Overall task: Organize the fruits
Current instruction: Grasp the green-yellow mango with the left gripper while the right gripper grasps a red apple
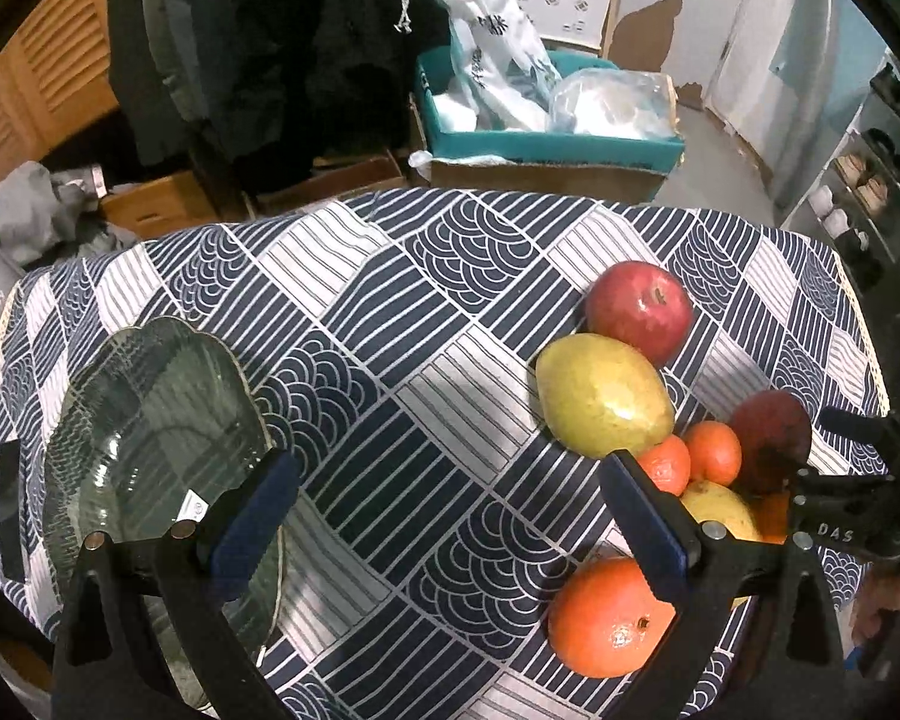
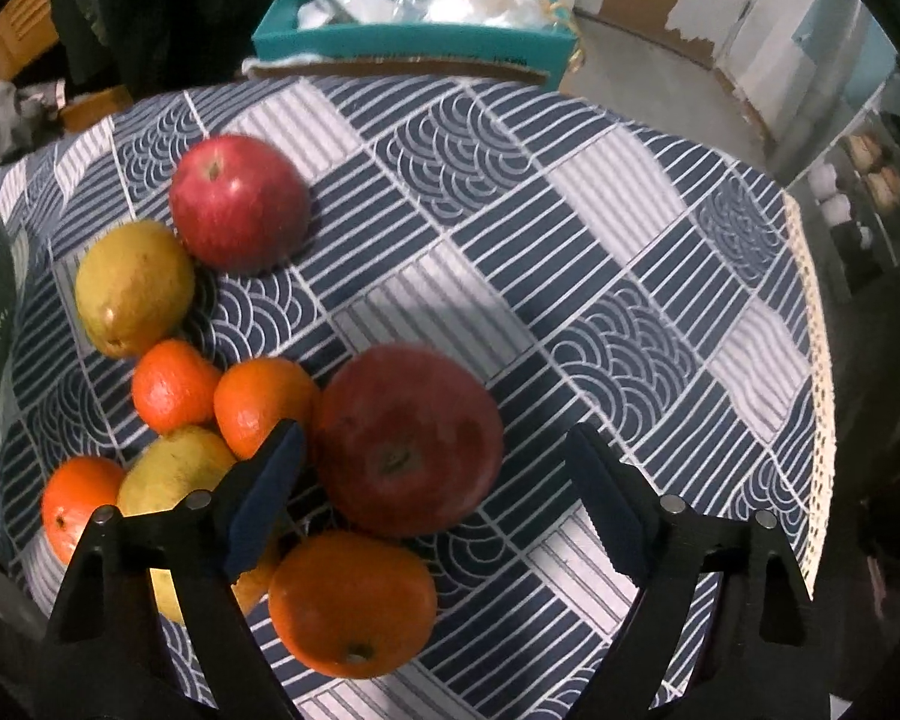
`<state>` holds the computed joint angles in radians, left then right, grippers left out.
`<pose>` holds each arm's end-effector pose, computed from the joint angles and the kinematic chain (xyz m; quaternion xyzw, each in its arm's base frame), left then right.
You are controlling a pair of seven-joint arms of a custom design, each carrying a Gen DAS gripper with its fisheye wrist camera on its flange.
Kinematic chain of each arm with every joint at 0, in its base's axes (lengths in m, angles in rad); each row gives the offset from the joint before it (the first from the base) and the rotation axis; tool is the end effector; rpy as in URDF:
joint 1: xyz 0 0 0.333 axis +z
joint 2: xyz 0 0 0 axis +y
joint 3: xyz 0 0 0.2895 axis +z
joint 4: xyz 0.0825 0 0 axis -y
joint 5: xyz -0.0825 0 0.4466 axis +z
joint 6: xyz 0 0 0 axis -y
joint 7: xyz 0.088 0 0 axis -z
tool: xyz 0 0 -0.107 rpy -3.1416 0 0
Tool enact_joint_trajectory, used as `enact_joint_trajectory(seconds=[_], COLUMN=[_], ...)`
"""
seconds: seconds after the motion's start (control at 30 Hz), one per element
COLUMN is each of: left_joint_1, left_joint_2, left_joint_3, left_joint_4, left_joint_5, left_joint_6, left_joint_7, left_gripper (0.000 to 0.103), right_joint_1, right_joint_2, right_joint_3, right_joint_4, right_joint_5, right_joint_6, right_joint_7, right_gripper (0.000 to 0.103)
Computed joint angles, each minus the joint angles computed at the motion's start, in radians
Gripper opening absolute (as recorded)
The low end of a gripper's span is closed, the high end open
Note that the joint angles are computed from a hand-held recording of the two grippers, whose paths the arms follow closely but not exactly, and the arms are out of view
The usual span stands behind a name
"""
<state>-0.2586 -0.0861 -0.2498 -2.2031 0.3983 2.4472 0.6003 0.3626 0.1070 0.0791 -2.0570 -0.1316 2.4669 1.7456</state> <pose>0.5238 -0.2924 0.3928 -0.7522 0.6193 -0.1508 0.1671 0.5834 0.2756 0.3551 -0.8108 0.5639 -0.1086 0.1137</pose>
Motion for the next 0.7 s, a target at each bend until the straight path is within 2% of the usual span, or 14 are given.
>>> enact_joint_trajectory(seconds=[0.1,0.3,0.5,0.7], left_joint_1=[-0.002,-0.005,-0.009,-0.011], left_joint_2=[0.016,0.058,0.127,0.209], left_joint_3=[0.000,0.006,0.008,0.012], left_joint_4=[0.013,0.046,0.110,0.190], left_joint_5=[-0.002,-0.055,-0.097,-0.133], left_joint_6=[0.000,0.032,0.046,0.042], left_joint_7=[0.010,0.045,0.080,0.103], left_gripper=[0.101,0.101,0.101,0.101], right_joint_1=[-0.001,-0.008,-0.003,-0.015], right_joint_2=[0.022,0.044,0.047,0.027], right_joint_3=[0.002,0.005,-0.001,-0.003], right_joint_4=[0.015,0.033,0.034,0.010], right_joint_5=[0.025,0.106,0.115,0.146], right_joint_6=[-0.008,0.000,0.012,0.085], right_joint_7=[-0.025,-0.093,-0.102,-0.112], right_gripper=[0.087,0.074,0.073,0.072])
